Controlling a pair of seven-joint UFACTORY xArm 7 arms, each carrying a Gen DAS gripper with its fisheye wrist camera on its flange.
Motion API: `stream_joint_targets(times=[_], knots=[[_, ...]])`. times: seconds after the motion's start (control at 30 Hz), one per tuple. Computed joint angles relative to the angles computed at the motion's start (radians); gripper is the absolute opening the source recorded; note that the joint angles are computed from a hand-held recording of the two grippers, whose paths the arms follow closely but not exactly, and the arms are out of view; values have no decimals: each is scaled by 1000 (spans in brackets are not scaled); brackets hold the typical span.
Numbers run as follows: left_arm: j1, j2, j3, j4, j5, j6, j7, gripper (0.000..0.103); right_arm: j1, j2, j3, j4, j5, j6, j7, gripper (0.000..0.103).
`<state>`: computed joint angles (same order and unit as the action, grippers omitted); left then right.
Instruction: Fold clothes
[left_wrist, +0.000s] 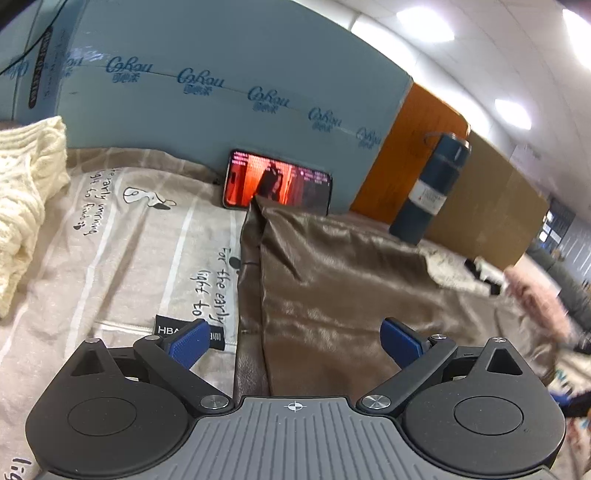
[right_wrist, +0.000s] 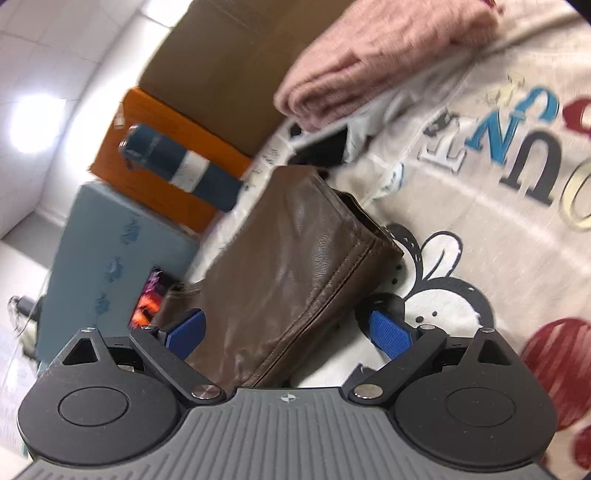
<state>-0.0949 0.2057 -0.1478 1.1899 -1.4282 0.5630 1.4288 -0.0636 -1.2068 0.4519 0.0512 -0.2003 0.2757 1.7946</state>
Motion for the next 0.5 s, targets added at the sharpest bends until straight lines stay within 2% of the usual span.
stream_joint_targets(times=[0.1,0.17,0.2,0.23,0.27,0.3,0.33,0.43,0.5], knots=[[-12,11,-5,4,41,-24,-2,101,-145,80,119,42,-18,-79,96,95],[-16,12,-14,-2,29,-47,43,103,-257,115,221,81,-32,-97,175,93],[-19,11,-17,-5,25,-59,63,103,-298,123,266,104,-43,-83,205,85],[-22,10,-19,-8,27,-70,76,103,-324,128,296,118,-54,-70,230,63],[-24,10,-20,-9,30,-74,81,103,-344,130,320,126,-66,-63,256,50],[-25,9,-21,-10,32,-76,85,103,-346,119,326,109,-72,-88,283,32],[-23,9,-21,-11,31,-71,85,103,-348,107,333,92,-76,-113,310,22],[-20,7,-20,-12,33,-54,89,103,-345,50,347,45,-84,-177,359,9],[-9,4,-17,-14,46,7,95,103,-330,-8,343,15,-91,-208,362,7]])
